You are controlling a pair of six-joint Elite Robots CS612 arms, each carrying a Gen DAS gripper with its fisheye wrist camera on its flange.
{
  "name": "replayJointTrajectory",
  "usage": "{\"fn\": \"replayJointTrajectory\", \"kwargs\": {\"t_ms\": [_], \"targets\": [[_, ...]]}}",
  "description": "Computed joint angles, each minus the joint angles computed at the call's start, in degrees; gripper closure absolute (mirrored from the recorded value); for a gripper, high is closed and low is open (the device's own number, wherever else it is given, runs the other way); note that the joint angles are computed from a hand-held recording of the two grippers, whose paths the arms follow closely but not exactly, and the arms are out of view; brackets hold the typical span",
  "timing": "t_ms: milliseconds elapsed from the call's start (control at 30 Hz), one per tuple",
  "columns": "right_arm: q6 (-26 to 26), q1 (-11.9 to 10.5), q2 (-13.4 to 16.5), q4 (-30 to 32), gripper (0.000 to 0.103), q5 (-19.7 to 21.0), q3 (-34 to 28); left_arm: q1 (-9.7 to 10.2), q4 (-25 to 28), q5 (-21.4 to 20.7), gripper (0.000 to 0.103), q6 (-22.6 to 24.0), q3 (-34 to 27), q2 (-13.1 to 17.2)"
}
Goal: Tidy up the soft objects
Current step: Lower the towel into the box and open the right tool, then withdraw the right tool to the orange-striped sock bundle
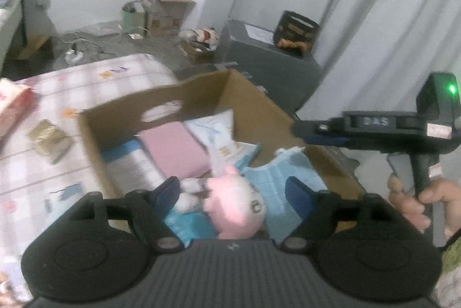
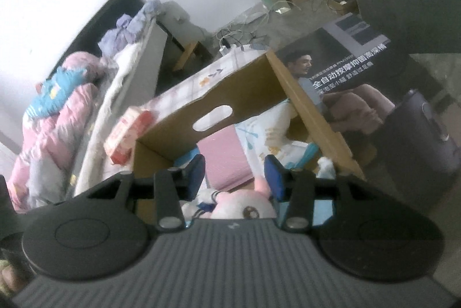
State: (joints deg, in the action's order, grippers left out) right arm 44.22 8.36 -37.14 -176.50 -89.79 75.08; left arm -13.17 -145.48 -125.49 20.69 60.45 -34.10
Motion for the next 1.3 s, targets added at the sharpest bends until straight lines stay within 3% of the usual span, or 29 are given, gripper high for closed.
{"fn": "replayJointTrajectory", "kwargs": {"t_ms": [233, 433, 600, 733, 867, 1033, 1200, 1300], "targets": [[3.97, 1.22, -2.26, -1.7, 0.057, 0.3, 3.86, 3.72, -4.41, -0.39, 0.014, -0.73, 4.04, -2.75], [7.53, 1.74, -2.53, 1.56, 0.051, 0.69, 4.71, 6.75, -11.18, 0.55, 0.01, -4.32, 8.23, -4.52], [13.23, 1.95, -1.89, 6.73, 0.032, 0.68, 3.58, 9.08, -15.99, 1.84, 0.009, -7.72, 11.87, -5.45], [16.33, 2.34, -1.26, 7.86, 0.032, 1.19, 2.83, 10.51, -18.62, 3.5, 0.009, -8.77, 14.52, -6.05], [13.54, 4.22, -1.2, 6.15, 0.031, -0.74, 2.04, 11.61, -19.66, 5.87, 0.008, -8.28, 17.07, -6.91], [5.86, 7.93, -0.68, 0.6, 0.023, -2.7, 0.21, 12.9, -24.61, 9.23, 0.006, -9.29, 20.41, -7.82], [-1.61, 11.48, 2.25, -6.87, 0.016, -2.12, -4.27, 14.16, -28.37, 11.24, 0.005, -10.93, 22.34, -8.06], [-4.14, 12.92, 4.53, -7.03, 0.015, -1.14, -8.37, 14.55, -29.02, 12.38, 0.005, -10.95, 23.15, -8.12]]}}
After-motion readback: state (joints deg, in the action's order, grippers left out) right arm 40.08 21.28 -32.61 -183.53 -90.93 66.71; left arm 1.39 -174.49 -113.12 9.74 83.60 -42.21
